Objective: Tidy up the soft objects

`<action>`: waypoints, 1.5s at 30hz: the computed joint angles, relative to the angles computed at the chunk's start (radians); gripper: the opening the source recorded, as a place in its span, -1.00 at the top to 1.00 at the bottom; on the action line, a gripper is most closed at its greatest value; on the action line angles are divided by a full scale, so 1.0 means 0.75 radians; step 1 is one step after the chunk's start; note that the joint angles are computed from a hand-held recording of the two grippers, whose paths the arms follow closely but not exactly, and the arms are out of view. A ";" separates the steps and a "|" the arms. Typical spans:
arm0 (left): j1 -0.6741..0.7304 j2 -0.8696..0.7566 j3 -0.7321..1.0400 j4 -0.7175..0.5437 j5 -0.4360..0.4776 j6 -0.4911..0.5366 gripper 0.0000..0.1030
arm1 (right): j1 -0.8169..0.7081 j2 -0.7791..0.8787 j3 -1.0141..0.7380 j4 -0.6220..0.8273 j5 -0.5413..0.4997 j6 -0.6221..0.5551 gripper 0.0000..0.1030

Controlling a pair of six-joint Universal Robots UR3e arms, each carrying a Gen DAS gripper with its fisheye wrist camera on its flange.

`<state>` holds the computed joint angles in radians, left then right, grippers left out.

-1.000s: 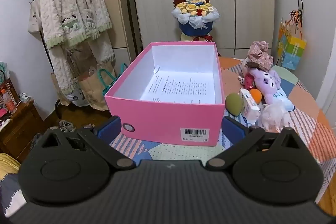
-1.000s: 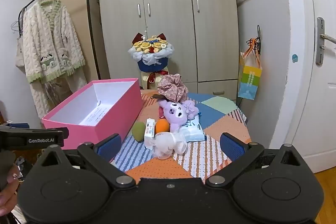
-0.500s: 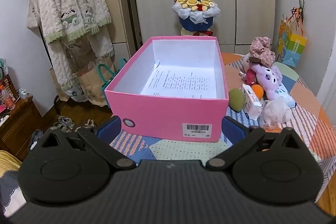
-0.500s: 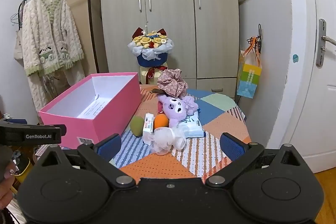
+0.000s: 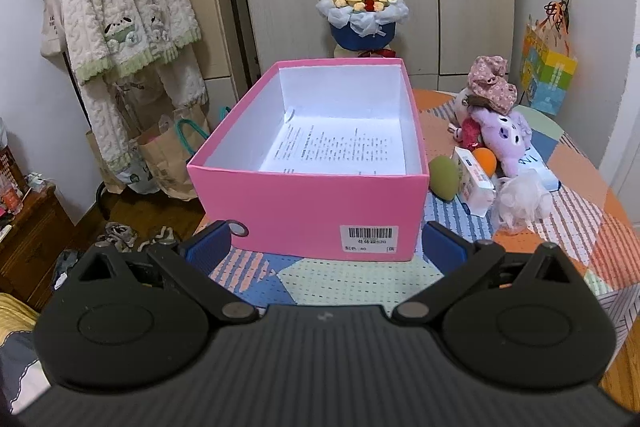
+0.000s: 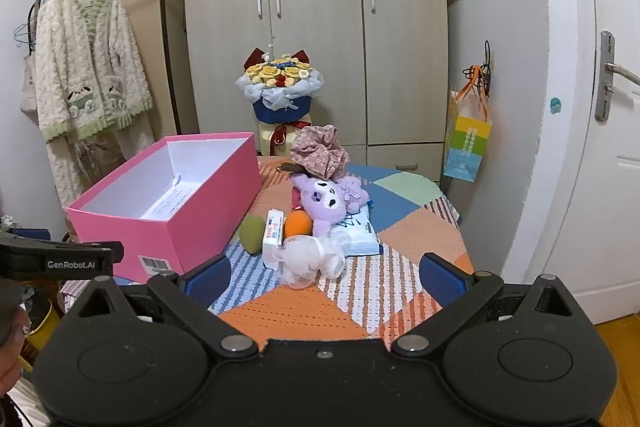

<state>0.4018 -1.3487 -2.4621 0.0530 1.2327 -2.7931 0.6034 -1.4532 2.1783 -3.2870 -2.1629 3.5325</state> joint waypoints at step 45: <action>0.108 0.096 -0.118 0.076 -0.218 0.033 -1.00 | -0.019 0.002 0.043 -0.067 0.023 -0.024 -0.98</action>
<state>0.4831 -1.2768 -2.5504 0.1099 1.0692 -2.7684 0.5889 -1.4519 2.2104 -3.3372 -2.1457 3.5146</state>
